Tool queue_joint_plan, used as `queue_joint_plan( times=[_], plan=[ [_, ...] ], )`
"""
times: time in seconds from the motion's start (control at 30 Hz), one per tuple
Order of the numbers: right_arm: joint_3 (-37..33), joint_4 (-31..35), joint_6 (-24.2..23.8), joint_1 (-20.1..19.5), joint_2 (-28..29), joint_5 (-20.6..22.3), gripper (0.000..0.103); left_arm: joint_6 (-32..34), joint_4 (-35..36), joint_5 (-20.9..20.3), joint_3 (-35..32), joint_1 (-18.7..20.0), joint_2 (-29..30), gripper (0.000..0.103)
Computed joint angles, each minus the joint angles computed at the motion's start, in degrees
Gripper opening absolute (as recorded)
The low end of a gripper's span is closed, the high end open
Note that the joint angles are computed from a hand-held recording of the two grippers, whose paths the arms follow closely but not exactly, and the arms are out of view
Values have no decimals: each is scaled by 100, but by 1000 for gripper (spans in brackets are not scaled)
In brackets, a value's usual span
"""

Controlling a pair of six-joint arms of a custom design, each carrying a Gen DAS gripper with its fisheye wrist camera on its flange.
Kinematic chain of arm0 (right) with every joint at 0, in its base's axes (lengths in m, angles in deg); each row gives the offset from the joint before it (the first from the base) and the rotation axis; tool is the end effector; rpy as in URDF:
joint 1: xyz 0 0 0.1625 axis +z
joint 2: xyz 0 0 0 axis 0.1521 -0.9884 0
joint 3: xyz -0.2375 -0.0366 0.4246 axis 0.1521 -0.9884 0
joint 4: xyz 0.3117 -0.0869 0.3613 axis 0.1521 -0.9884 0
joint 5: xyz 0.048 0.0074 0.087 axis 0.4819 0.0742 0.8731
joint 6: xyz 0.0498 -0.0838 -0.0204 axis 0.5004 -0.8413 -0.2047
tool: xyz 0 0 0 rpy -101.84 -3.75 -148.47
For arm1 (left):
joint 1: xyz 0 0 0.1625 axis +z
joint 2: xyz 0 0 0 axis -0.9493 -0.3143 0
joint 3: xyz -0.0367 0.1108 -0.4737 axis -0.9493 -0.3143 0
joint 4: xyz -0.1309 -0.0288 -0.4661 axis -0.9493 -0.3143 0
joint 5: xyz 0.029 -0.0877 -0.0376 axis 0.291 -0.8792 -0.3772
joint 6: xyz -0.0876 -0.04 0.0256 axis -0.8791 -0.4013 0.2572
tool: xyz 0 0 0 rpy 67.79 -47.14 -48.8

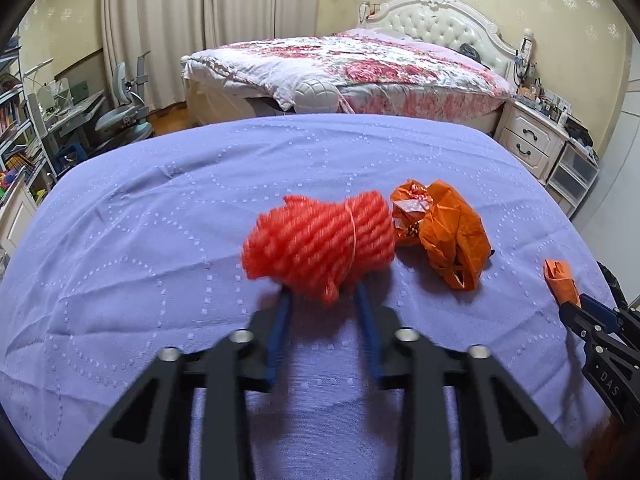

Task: Collect trash
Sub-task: 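Grasp the red foam net with the left tool while the right tool grasps the folded orange bag, then lift the red net and orange bag toward the black bin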

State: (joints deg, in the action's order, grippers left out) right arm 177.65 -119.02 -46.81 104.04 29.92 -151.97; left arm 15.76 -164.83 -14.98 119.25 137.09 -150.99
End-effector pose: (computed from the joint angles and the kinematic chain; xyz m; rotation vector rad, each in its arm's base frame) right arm 0.3155 -0.5620 -0.0637 0.7503 -2.3070 0.6546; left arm -0.0070 -0.5408 0.2665 0.0039 2.1334 -0.9869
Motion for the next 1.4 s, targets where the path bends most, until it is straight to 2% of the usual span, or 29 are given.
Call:
queue_joint_plan(
  times=[0.03, 0.13, 0.33, 0.9, 1.4],
  plan=[
    [0, 0, 0, 0, 0, 0, 26, -47, 58, -48, 5, 16, -24, 17],
    [1, 0, 5, -4, 0, 11, 26, -104, 19, -120, 48, 28, -63, 11],
    [6, -6, 3, -4, -1, 11, 26, -10, -211, -33, 179, -63, -85, 9],
    [53, -60, 56, 45, -49, 57, 26, -206, -290, 20, 528, -457, -391, 8],
    [470, -753, 54, -119, -469, -139, 26, 162, -626, -373, 321, -824, 238, 8]
  ],
)
